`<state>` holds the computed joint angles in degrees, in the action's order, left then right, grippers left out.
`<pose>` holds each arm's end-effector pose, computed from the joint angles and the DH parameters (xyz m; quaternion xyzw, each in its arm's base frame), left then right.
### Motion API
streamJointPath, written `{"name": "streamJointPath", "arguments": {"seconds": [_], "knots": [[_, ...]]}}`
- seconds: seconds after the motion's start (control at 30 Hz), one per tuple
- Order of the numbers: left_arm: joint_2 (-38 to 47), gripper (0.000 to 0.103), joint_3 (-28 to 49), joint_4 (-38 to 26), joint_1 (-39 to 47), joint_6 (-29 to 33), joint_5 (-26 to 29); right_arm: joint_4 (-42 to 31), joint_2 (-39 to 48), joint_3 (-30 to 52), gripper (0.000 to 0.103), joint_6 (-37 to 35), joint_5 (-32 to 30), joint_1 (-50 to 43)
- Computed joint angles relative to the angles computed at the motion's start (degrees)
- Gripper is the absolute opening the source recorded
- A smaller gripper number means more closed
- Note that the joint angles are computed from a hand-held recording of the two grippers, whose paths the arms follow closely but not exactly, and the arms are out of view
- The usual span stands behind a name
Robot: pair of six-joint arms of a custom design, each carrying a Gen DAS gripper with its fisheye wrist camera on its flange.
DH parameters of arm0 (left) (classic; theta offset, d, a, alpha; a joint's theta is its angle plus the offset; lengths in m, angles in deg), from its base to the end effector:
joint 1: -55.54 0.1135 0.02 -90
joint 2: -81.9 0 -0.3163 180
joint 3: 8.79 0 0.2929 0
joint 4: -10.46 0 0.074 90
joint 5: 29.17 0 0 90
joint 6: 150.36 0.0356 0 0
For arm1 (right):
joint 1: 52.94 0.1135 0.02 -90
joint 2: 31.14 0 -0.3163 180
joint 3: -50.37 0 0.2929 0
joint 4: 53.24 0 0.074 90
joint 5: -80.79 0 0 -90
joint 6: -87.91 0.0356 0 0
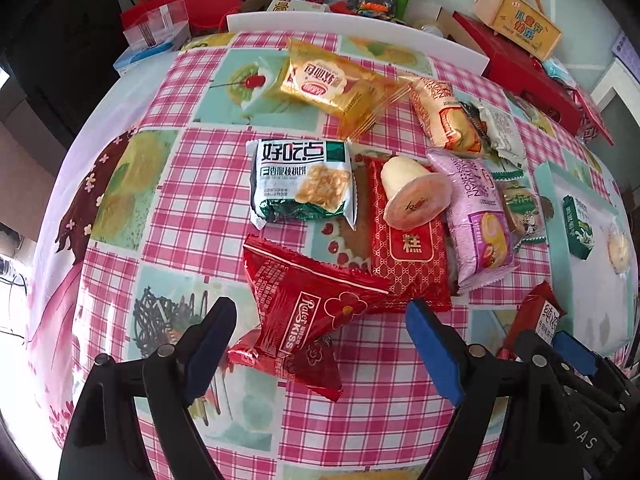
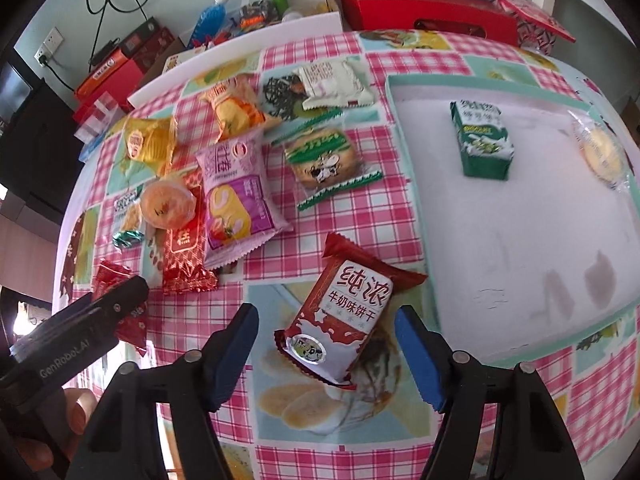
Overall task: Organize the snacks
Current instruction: 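Grasp the red-and-white milk biscuit pack with the right gripper while the left grasps the red candy bag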
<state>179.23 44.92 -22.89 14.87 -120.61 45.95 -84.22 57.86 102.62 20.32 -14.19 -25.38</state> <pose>0.2311 -0.1865 0.1195 -0.1820 0.9683 -0.0049 0.1708 0.2562 0.1372 0.1532 -0.0524 0.9789 0.1201 0.1569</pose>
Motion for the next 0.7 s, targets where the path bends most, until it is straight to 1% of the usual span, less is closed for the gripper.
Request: {"name": "streamJointPath", "arguments": {"seconds": [0.03, 0.07, 0.17, 0.23, 0.37, 0.4, 0.43, 0.47, 0.7], "knots": [[0.4, 0.081, 0.1, 0.3, 0.1, 0.1, 0.3, 0.4, 0.6, 0.0, 0.074, 0.2, 0.4, 0.2], [0.8, 0.074, 0.2, 0.4, 0.1, 0.1, 0.5, 0.9, 1.1, -0.1, 0.073, 0.3, 0.6, 0.3], [1.7, 0.064, 0.6, 0.1, 0.1, 0.3, 0.6, 2.7, 2.5, -0.5, 0.07, 0.9, 1.1, 0.8], [2.3, 0.059, 1.0, -0.1, 0.0, 0.3, 0.4, 4.1, 3.3, -0.9, 0.067, 1.5, 1.6, 1.2], [3.5, 0.049, 1.8, 0.0, -0.4, 0.5, 0.1, 6.5, 3.6, -1.7, 0.05, 2.2, 4.0, 2.0], [4.4, 0.048, 2.6, -0.5, -0.6, 0.6, -0.3, 6.9, 3.6, -1.8, 0.048, 2.2, 4.0, 1.9], [4.6, 0.043, 2.7, -0.8, -0.7, 0.7, -0.6, 7.2, 3.6, -1.8, 0.045, 2.2, 4.1, 1.9], [4.7, 0.041, 2.9, -0.7, -0.7, 0.8, -0.5, 7.5, 3.5, -1.9, 0.043, 2.1, 4.3, 1.9], [4.2, 0.04, 3.2, -1.6, -0.4, 0.1, -1.6, 7.8, 1.5, -2.9, 0.042, 2.3, 3.6, 0.7]]}}
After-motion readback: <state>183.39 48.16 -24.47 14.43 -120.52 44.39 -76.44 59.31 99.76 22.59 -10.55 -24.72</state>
